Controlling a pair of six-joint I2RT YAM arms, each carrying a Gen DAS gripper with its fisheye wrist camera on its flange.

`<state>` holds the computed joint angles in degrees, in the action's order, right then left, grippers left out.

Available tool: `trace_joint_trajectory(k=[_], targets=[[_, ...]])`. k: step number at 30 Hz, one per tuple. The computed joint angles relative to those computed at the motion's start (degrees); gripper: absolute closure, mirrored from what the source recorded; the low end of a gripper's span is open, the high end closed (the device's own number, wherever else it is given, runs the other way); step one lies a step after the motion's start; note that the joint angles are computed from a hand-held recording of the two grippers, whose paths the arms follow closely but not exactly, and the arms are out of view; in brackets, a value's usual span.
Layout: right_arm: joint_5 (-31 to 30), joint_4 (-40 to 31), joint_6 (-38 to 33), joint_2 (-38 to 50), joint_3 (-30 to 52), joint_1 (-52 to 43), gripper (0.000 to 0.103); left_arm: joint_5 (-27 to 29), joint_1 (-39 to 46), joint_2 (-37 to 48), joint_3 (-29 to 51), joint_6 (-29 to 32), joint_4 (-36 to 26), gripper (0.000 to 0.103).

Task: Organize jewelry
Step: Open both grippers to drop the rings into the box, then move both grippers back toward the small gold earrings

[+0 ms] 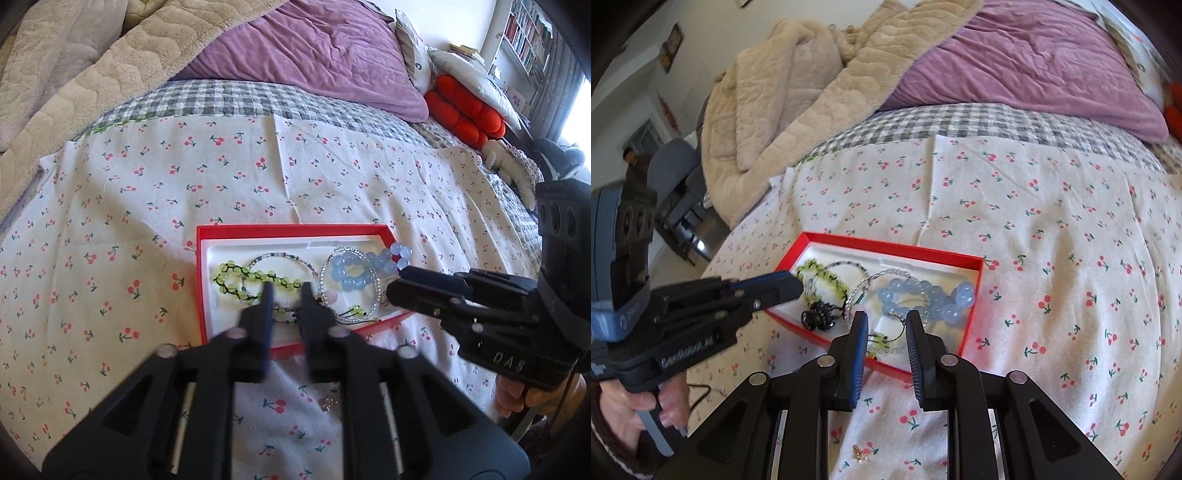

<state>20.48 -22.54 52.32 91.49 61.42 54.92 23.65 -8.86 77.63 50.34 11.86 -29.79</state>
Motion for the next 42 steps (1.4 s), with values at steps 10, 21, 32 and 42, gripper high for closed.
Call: trace_joint_trajectory(k=[10,21,32,42], targets=[[1.7,-1.4,2.1,-4.6,-2.0,1.2,0.039,-0.3,2.2,-2.8,-0.4,0.5,-2.3,0.041],[5.2,-11.7,4.7,-4.4,0.5,6.1,0.023,-2.4,6.0,-9.3,-4.6,7.5,-7.8,0.018],[8.6,-18.8,6.0,-0.3,4.4,13.3,0.018,-2.5,11.5,-13.1,-9.1,14.6,-11.7,0.004],[6.6,-19.0,4.8,7.3,5.3,18.6,0.018,-4.8,13.1,-15.7,-15.1,22.3,-11.3,0.004]])
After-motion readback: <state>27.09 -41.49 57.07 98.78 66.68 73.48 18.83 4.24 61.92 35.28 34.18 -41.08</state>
